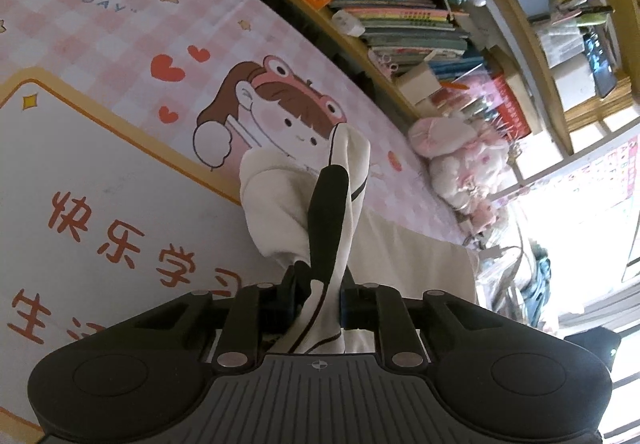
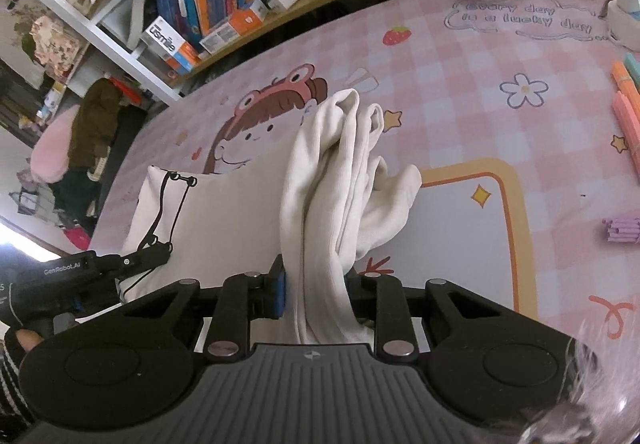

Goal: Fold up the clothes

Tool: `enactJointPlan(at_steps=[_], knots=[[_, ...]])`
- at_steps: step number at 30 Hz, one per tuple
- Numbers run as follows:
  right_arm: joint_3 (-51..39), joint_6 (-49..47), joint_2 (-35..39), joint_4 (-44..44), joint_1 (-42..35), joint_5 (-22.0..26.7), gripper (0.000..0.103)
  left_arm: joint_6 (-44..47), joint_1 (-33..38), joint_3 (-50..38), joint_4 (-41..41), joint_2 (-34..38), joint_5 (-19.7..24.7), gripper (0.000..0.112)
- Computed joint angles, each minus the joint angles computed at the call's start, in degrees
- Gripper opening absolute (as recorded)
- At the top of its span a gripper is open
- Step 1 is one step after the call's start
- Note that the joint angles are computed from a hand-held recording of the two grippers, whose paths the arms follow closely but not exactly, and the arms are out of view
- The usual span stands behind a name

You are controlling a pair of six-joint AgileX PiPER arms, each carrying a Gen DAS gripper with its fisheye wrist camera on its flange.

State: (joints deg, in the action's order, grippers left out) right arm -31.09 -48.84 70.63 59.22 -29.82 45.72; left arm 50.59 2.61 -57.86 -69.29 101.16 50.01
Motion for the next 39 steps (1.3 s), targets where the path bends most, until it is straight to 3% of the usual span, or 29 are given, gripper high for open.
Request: enactJointPlan(at_steps=[13, 21, 28, 34, 39], knots=[[1.13, -3.85, -2.2, 1.5, -4.84, 4.88, 0.023, -1.3, -0.41, 0.97, 0.45, -2.8, 0.03, 0.017], [1.49, -0.62, -4.12, 0.99, -2.97, 2.6, 0.023, -0.13, 0.37, -1.46, -0.12, -0.67, 2.45, 0.017], [1.22, 10.67, -6.02, -1.78, 8.76, -7.44, 0.023, 1.04, 4.27, -7.2, 0.96, 4.49, 8.25, 0.017], [-0.99, 31.65, -5.01, -12.37, 25.14, -19.99, 0.023, 0.28, 8.27, -15.35, 3.86, 10.01, 14.15, 0.017], [-3.75, 50.72, -1.57, -25.04, 35.19, -26.98, 0.023, -0.6, 11.38, -22.94, 5.58, 14.5, 19.07, 0.017]])
